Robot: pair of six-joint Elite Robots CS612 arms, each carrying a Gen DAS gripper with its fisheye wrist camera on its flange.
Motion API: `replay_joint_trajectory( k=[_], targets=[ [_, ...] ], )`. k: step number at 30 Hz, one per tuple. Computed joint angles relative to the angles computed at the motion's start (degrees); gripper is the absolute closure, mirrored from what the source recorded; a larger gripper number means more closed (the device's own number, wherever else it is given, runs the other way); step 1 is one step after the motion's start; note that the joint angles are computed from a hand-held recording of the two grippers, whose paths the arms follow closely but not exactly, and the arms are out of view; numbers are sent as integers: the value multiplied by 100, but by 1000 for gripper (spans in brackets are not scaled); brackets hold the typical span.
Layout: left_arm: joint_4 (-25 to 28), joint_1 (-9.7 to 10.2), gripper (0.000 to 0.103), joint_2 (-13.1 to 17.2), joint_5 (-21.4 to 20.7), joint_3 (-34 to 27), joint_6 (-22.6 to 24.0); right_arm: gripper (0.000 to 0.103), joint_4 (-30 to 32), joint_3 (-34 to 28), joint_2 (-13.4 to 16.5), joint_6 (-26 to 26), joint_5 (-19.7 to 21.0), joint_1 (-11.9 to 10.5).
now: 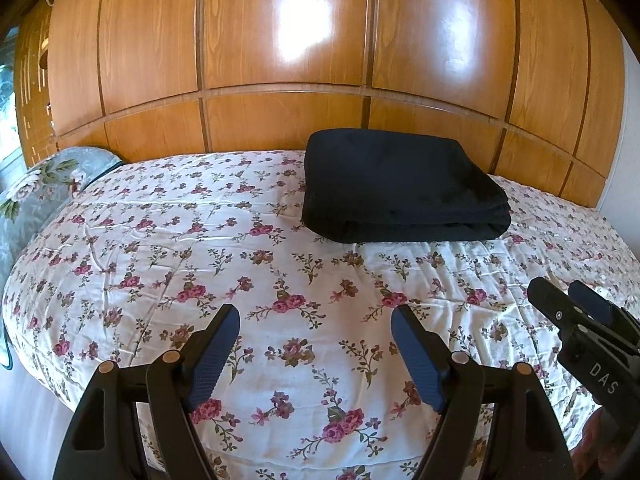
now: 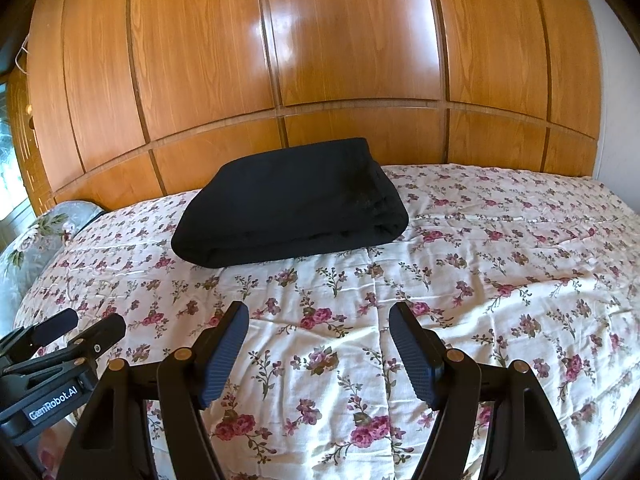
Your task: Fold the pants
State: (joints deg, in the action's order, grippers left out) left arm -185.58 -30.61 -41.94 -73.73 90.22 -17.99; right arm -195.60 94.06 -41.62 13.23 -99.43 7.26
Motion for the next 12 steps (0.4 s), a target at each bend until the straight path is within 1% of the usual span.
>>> replay_joint_trajectory(
  k=[5,9,12],
  targets=[
    [107,8,23,5,-49,-17,-13,30,54,-15,8,30,4,1],
    [271,41,23,6,-199,-50,-63,30,88,-23,14,57,12,-1],
    [364,45,23,22,-198,-75,-106,30,98,-27,22,69,6,1]
  ],
)
